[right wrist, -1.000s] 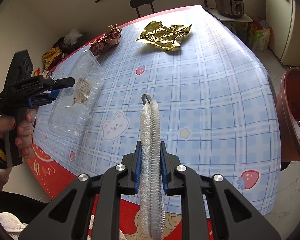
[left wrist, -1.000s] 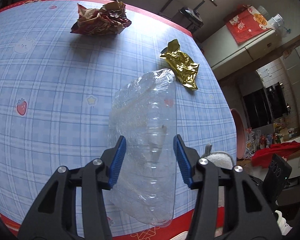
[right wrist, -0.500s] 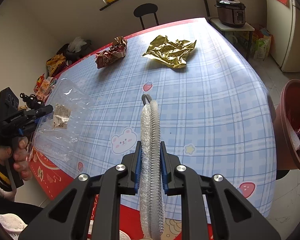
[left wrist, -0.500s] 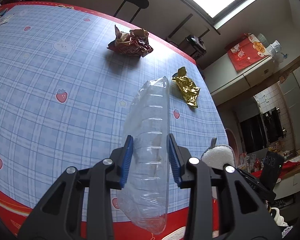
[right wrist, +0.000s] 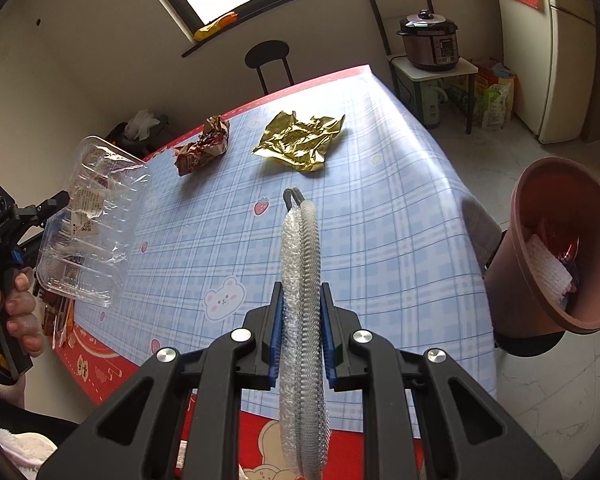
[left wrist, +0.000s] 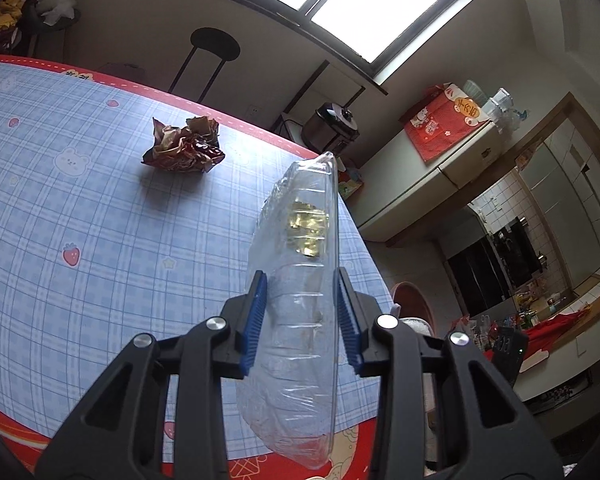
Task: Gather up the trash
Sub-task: 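Carry the sponge pad over the bin and open the right tool, dropping it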
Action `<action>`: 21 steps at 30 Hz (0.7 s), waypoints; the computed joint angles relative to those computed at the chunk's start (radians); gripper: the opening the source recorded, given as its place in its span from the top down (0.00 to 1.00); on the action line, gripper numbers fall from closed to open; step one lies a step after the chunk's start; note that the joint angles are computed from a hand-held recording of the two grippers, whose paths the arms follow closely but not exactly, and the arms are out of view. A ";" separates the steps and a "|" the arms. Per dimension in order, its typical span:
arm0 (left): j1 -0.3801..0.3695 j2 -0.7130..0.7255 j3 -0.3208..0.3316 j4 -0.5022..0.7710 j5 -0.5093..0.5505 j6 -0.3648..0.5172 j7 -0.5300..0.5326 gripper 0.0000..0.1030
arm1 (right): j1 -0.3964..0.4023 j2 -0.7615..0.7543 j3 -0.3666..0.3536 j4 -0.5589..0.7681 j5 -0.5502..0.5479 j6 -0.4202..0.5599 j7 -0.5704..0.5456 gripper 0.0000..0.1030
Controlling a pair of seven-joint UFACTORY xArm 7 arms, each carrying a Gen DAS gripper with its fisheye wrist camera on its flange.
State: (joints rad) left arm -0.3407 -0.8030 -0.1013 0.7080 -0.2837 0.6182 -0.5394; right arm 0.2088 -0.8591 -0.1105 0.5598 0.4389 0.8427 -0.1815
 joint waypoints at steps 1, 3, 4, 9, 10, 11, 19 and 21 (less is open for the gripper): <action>-0.004 0.013 -0.009 0.011 -0.002 -0.014 -0.003 0.65 | -0.021 -0.011 -0.017 0.003 -0.013 0.005 -0.003 0.83; -0.012 0.036 -0.024 0.035 -0.003 -0.040 -0.010 0.65 | -0.071 -0.025 -0.051 0.016 -0.045 0.011 -0.011 0.83; -0.016 0.048 -0.032 0.047 -0.003 -0.051 -0.015 0.65 | -0.095 -0.023 -0.067 0.026 -0.060 0.010 -0.016 0.83; -0.034 0.094 -0.063 0.095 0.002 -0.089 -0.050 0.65 | -0.209 0.028 -0.150 0.103 -0.128 0.005 -0.064 0.83; -0.034 0.099 -0.070 0.101 0.008 -0.094 -0.059 0.65 | -0.228 0.044 -0.163 0.123 -0.139 -0.001 -0.079 0.83; -0.034 0.102 -0.076 0.102 0.014 -0.100 -0.066 0.65 | -0.245 0.063 -0.175 0.139 -0.149 -0.010 -0.096 0.83; 0.010 0.100 -0.144 0.130 0.097 -0.082 -0.187 0.65 | -0.323 0.238 -0.247 0.259 -0.144 -0.094 -0.223 0.83; 0.021 0.092 -0.158 0.132 0.120 -0.073 -0.217 0.65 | -0.329 0.277 -0.261 0.286 -0.117 -0.107 -0.253 0.83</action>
State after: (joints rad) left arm -0.3192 -0.7113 -0.2598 0.8398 -0.1636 0.5453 -0.7568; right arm -0.1201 -0.5822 -0.3712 0.8457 0.3215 0.7358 -0.4348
